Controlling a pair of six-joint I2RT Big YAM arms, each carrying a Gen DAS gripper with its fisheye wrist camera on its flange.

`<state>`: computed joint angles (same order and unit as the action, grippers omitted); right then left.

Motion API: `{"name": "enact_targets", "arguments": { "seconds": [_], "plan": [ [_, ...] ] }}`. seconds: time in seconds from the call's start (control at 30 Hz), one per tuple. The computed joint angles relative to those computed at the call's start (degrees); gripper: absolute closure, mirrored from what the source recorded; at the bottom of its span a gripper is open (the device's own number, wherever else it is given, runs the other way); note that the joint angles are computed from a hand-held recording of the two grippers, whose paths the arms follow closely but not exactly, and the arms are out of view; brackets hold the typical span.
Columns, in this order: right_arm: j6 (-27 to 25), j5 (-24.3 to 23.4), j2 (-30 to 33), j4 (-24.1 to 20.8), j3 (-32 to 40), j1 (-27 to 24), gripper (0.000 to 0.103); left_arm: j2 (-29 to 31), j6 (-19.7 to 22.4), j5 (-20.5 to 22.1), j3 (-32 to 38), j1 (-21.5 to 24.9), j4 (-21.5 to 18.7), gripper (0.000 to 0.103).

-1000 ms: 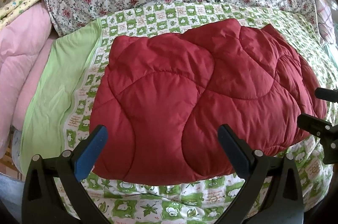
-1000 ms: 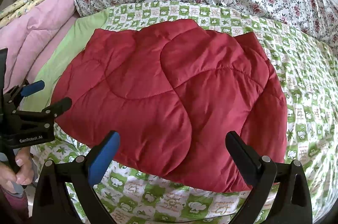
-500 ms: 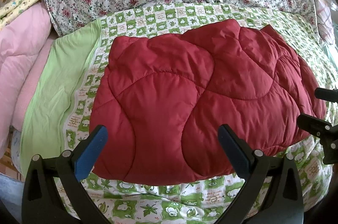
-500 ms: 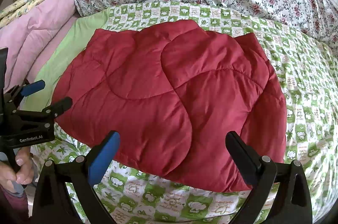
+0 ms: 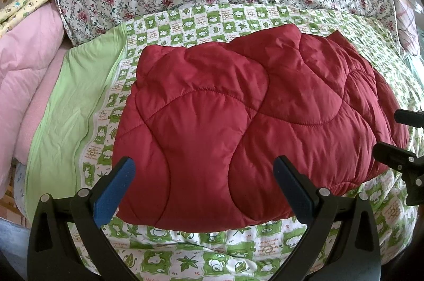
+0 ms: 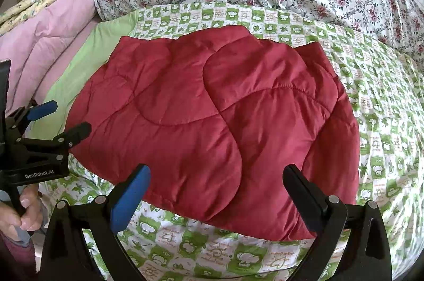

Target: Fold large clothes

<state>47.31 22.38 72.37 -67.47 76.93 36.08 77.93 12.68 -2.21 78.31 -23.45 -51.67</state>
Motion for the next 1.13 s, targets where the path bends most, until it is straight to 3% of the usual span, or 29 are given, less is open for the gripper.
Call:
{"name": "enact_targets", "arguments": {
  "seconds": [0.73, 1.13],
  "plan": [
    [0.05, 0.18, 0.14, 0.12, 0.23, 0.21, 0.002, 0.07, -0.47, 0.08, 0.1, 0.04, -0.11, 0.0],
    [-0.27, 0.17, -0.33, 0.23, -0.11, -0.09, 0.002, 0.35, -0.73, 2.57, 0.91, 1.17, -1.25, 0.0]
  ]
}}
